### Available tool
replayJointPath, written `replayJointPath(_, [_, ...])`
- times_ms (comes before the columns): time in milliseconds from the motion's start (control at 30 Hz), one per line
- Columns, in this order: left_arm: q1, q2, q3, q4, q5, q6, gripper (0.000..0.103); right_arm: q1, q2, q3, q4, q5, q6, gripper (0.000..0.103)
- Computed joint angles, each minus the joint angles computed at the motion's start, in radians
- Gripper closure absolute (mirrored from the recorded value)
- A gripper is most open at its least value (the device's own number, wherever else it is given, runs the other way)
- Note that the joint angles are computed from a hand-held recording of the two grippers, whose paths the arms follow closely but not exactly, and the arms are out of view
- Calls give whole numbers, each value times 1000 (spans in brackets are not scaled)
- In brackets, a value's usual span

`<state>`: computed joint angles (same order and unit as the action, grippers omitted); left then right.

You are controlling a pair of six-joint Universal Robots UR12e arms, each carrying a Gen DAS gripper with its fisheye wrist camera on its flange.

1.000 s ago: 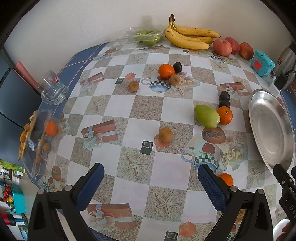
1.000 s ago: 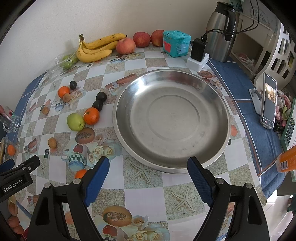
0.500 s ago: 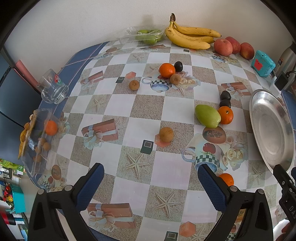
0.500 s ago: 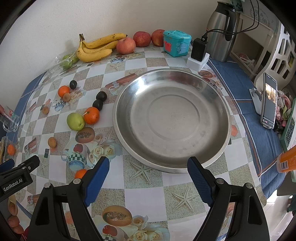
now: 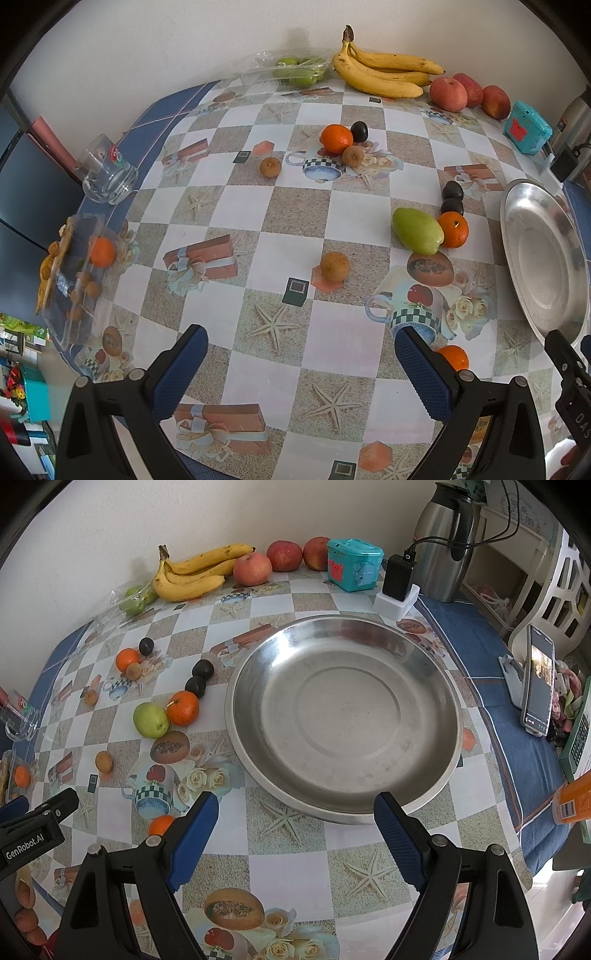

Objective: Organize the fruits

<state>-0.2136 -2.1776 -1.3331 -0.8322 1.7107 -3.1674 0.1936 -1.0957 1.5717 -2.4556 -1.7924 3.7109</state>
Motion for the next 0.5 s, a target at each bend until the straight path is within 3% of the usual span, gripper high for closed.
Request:
replayJointPath(167, [7, 1, 1, -2, 3, -38, 1, 6, 7, -8, -20, 28, -41, 16])
replayJointPath(367, [17, -8, 25, -57, -9, -84, 0, 2, 33, -35, -37, 199, -101, 16])
replayJointPath(500, [21, -18, 43, -103, -24, -93, 0, 8, 52, -64, -1, 244, -132, 16])
